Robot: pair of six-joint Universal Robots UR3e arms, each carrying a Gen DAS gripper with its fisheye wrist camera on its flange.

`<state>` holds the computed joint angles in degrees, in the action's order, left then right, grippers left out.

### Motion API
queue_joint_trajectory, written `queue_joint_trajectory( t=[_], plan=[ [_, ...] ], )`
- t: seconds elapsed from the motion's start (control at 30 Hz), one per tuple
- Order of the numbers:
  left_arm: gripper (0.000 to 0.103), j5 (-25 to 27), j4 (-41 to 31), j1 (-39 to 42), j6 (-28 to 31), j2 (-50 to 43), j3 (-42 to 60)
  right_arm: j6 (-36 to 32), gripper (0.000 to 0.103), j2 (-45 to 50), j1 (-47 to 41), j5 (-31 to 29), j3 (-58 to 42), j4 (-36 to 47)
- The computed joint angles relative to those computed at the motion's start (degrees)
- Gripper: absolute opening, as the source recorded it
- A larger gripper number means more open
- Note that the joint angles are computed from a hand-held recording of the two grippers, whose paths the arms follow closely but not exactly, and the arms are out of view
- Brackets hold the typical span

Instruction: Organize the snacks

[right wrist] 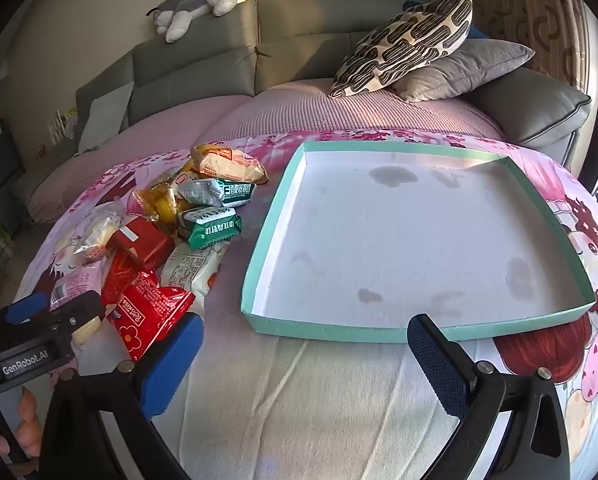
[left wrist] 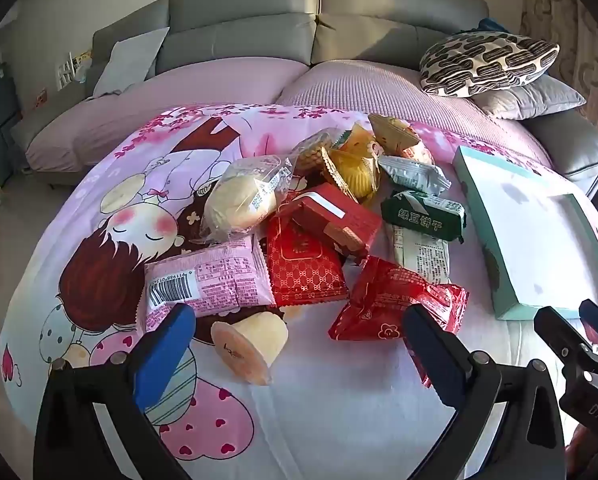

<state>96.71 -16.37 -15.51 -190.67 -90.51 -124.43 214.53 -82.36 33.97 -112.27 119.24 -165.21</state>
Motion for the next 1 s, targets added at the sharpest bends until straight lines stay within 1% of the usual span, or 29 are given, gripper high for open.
queue_joint_trajectory(
  t=[0.13,0.37,0.47,0.5,0.53,0.67,0.93,1.0],
  plan=[
    [0.103,-1.2,1.4,1.2,0.7,0.8,-1.3,0.1,0.103,0.1,0.1,-0.2,-0.2,0.4],
    [0.103,2.9,1.3,-1.6,0.8,-1.8,0.7,0.1,0.103,-0.5,-0.3,-0.3,-1.0,1.8],
    [0.103,3.7,1.1,-2.1,0.8,-2.1,1.2,-0.4,0.103,-0.9,-1.0,0.0,-1.3,2.6],
    [0.103,3.8,1.0,-2.2,0.8,-2.2,1.3,-0.6,0.103,-0.9,-1.0,-0.1,-1.3,2.5],
    [0.103,3.7,0.9,-2.2,0.8,-2.2,1.3,0.0,0.103,0.5,0.6,-1.5,-0.9,0.8],
    [0.103,3.4,1.1,-1.7,0.7,-2.0,0.9,0.0,0.103,0.4,0.9,-1.8,-0.8,-0.2],
    [0.103,3.5,2.5,-2.1,1.5,-2.2,0.6,0.3,0.103,0.8,1.3,-2.1,-1.6,0.5],
    [0.103,3.6,2.5,-2.2,1.5,-2.2,0.7,1.1,0.103,1.0,1.8,-3.2,-1.7,1.0]
  ],
)
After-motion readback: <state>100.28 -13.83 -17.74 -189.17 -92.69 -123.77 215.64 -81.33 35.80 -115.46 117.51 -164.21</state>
